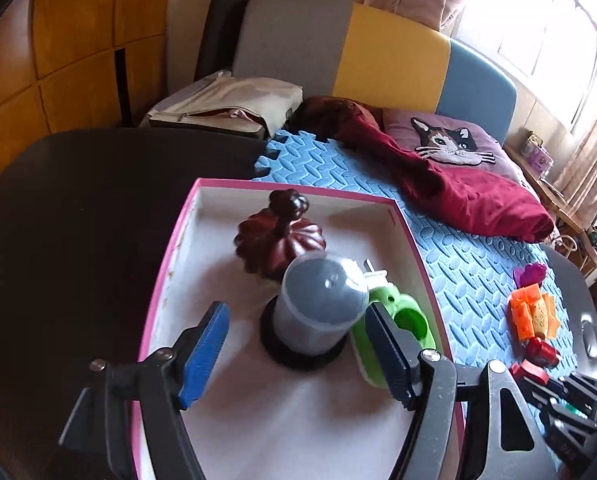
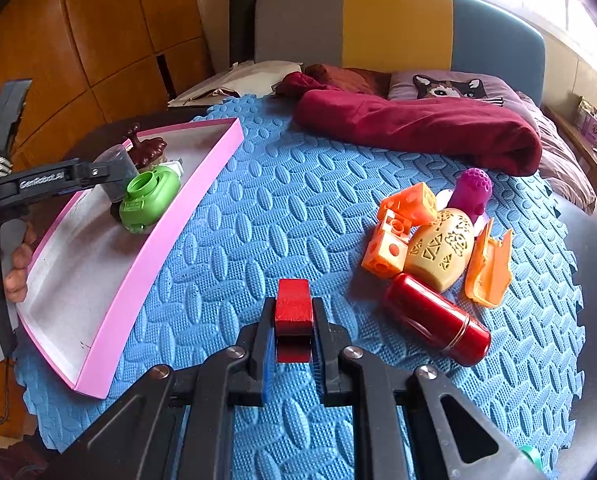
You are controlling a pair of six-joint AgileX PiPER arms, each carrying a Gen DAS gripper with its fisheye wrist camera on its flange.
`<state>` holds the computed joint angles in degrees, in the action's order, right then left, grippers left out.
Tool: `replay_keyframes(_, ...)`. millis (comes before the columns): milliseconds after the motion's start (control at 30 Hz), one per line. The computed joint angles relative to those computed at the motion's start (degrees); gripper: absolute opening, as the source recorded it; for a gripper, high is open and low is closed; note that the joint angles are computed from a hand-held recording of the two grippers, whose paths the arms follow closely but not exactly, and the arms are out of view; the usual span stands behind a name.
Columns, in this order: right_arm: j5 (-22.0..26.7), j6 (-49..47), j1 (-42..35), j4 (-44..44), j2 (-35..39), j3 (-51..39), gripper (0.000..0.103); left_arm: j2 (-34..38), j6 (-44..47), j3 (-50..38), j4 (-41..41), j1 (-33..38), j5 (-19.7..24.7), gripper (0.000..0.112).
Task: Organize rigid objects
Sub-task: 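Lower the grey cup into the tray and open the left gripper, then carry the red block into the tray with the right gripper and release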
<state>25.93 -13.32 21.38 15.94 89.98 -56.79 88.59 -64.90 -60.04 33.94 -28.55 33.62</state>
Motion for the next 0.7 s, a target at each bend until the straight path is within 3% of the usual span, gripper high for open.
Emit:
replay_keyframes(333,-0.7,0.8,-0.3,-0.1,0.5,0.4,0.014,-10.5,-12.9,6.9,8.2,-11.5,11.3,0.073)
replay_keyframes(500,-1.9,4.3,1.0,-4.4,1.0,0.9,0.014,-13.8,-16.9,8.4,11.1,-18.5,18.4,0.073)
replay_keyframes(700,-3.6,5.0,1.3,-5.2,0.6,2.0,0.014,-16.8,-19.7,10.3,12.1,-23.2,23.1,0.073)
